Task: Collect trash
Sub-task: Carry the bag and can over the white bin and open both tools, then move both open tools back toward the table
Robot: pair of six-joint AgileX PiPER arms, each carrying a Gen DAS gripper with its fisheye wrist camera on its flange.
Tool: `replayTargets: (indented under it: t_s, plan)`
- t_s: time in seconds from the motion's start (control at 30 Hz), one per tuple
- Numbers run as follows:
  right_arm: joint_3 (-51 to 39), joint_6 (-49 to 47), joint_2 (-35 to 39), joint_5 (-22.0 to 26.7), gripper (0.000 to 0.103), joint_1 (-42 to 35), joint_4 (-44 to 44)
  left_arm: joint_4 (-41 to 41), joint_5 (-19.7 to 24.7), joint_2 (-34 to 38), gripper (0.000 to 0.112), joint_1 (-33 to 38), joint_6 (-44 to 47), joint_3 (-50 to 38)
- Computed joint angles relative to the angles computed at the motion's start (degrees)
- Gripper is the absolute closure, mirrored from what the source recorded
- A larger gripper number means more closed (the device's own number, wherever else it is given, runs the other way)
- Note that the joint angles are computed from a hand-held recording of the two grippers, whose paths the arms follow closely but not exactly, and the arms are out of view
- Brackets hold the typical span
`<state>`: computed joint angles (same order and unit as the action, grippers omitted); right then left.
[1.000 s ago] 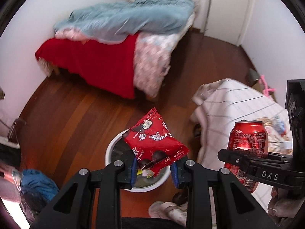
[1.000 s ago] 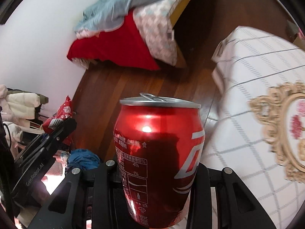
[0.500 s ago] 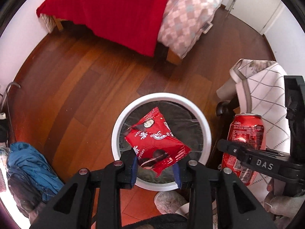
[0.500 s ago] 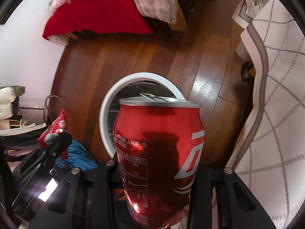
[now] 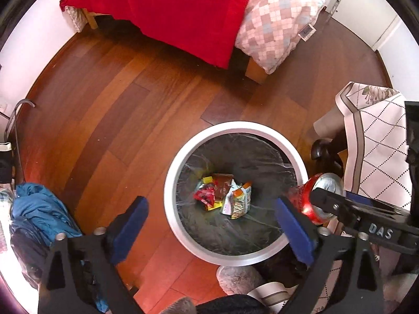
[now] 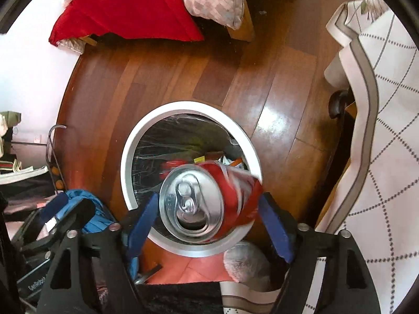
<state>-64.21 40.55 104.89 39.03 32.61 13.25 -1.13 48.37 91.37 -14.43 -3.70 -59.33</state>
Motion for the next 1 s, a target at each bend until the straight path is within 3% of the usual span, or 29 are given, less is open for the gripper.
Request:
replayTargets:
  t_s: [0.13,0.2,0.53,1.0]
  plan:
    - [0.0,6.2,-2.9,2.9,0.01,2.7,-6.8,0.2,0.6,-2.2,0.01,0.7,-0.3,0.8]
    - [0.0,8.9,-4.3,5.0,0.0,4.2,-9.4,0.3,1.2,-3.6,0.01,1.2,-0.2,1.3]
    - [0.0,19.1,-10.5,13.2,0.0,12.1,-17.7,0.2,5.9,-13.0,0.01,2.0,0.8,3.0]
    - [-6.1,36.6,-20.7,27.8,0.0,27.3,-28.5,-1.0,17.4,-29.0,0.01,2.6,3.7,0.7]
